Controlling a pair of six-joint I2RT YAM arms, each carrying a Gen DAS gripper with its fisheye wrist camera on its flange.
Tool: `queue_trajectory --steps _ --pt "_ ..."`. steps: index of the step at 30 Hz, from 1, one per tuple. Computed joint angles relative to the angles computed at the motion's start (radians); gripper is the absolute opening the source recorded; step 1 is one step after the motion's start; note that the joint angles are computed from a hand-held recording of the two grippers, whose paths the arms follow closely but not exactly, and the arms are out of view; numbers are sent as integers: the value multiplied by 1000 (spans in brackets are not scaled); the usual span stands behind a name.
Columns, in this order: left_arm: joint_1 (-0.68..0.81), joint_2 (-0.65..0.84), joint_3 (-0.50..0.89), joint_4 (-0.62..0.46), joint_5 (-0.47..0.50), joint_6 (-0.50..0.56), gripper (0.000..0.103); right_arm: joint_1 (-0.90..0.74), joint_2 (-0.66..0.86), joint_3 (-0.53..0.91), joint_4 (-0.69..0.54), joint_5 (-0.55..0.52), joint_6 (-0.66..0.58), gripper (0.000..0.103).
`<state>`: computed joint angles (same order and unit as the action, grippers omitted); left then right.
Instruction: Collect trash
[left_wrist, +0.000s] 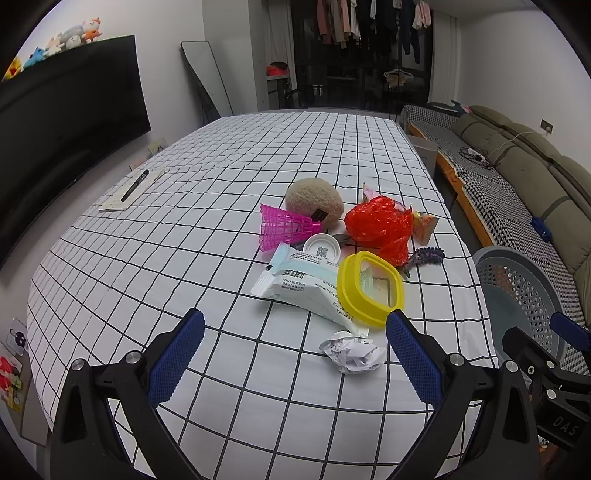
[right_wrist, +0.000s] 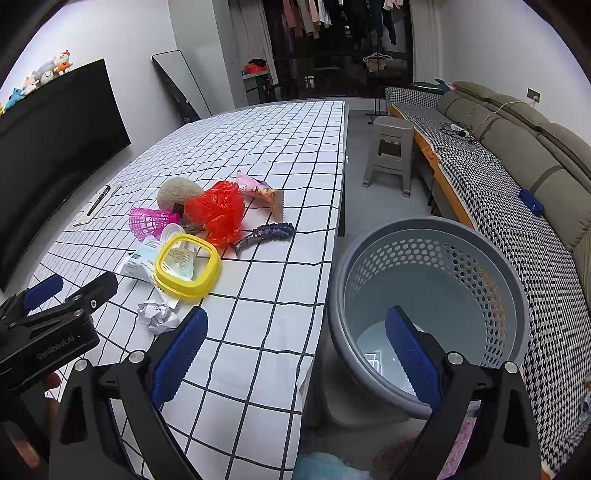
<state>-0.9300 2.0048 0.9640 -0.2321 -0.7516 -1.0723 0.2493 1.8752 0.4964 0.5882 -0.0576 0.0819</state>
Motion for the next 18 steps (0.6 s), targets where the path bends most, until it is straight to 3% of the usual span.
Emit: queue_trajectory --steps 18 --pt "-1 2 4 -4 -1 3 97 0 7 3 4 -6 -5 92"
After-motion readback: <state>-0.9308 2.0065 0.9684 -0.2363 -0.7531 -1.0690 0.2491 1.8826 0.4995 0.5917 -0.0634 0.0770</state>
